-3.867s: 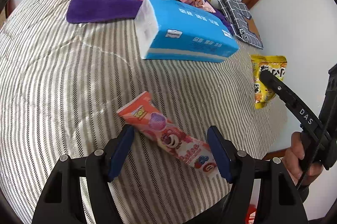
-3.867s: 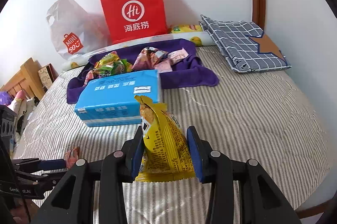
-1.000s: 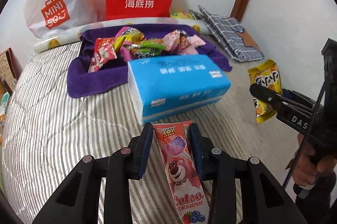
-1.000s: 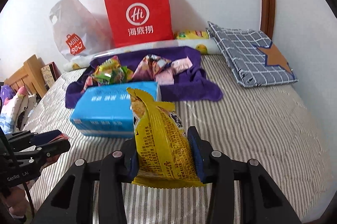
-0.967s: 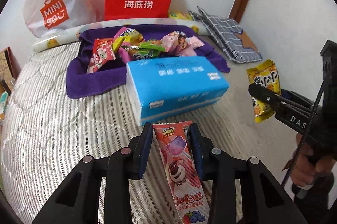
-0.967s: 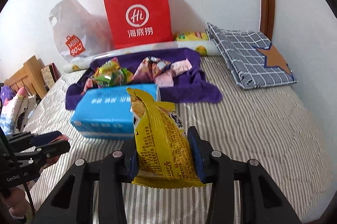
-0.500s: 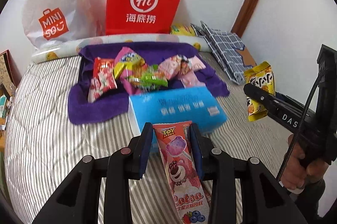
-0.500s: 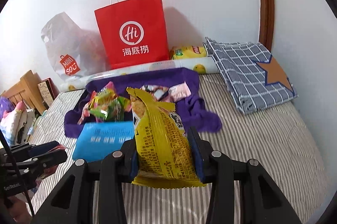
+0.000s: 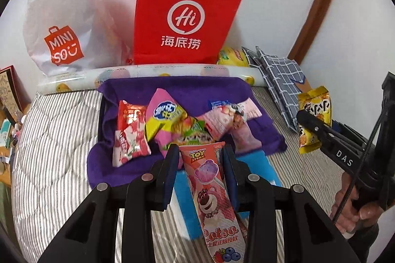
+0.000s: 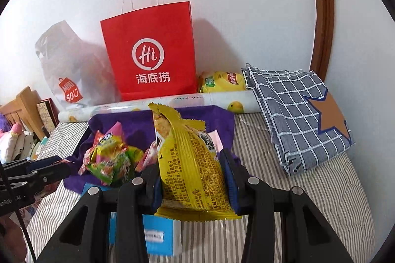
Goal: Organize snacks
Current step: 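Carry the pink packet and yellow bag over the purple towel with both grippers, then lower and open both grippers to drop the two packets onto the towel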
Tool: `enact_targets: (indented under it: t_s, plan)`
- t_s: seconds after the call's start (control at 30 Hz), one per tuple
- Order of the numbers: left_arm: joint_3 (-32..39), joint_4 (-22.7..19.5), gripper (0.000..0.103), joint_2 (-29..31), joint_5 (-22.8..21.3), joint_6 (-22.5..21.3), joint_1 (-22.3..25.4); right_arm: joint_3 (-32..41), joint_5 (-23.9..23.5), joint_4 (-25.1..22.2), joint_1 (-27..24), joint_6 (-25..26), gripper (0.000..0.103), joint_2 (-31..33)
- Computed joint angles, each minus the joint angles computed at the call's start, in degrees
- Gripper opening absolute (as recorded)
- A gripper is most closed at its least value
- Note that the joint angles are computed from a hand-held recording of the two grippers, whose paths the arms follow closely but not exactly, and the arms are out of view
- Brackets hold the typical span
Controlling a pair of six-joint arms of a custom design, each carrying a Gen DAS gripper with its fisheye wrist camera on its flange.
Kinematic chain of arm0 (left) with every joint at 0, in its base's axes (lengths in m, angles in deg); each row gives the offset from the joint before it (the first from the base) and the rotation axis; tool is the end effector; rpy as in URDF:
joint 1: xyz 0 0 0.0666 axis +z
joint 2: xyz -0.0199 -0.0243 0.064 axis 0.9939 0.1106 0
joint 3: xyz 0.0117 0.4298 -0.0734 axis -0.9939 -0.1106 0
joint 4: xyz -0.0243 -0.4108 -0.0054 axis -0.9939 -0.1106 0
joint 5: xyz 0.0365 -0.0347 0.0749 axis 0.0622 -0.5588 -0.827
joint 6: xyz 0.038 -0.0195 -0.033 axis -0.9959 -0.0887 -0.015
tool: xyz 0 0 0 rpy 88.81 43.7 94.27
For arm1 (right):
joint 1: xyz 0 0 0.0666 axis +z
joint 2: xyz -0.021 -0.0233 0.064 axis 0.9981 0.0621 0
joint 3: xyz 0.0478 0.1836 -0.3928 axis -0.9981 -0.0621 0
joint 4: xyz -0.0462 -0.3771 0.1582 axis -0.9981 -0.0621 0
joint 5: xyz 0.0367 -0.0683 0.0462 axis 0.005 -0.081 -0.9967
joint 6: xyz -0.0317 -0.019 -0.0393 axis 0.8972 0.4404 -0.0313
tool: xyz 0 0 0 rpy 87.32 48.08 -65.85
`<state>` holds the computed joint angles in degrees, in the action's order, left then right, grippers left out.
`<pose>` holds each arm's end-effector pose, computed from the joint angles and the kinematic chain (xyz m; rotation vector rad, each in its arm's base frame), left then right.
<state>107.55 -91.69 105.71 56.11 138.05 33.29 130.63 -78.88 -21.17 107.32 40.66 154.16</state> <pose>0.3529 -0.3968 0.4820 -0.3564 2.3227 -0.1855 0.4664 0.1851 0.4885 -0.5781 2.2087 0.3919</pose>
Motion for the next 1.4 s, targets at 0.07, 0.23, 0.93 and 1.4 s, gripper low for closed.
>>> enact_targets:
  t_s: [0.07,0.23,0.93,1.4]
  plan:
    - [0.74,-0.16,0.036,0.6,0.26,-0.59,0.76,0.9,-0.11,0.13,0.01,-0.16,0.039,0.92]
    - [2.34,0.32,0.036,1.71,1.2,-1.95,2.58,3.56,0.15,0.17,0.55,-0.17,0.039,3.32]
    - [4.52,1.31,0.036,2.57,0.91,-3.96,7.4,10.06,-0.92,0.33,3.09,-1.21,0.039,9.36]
    - [8.07,1.36,0.036,4.19,2.0,-8.19,10.13,15.3,-1.34,-0.85,3.23,-0.71,0.039,13.12]
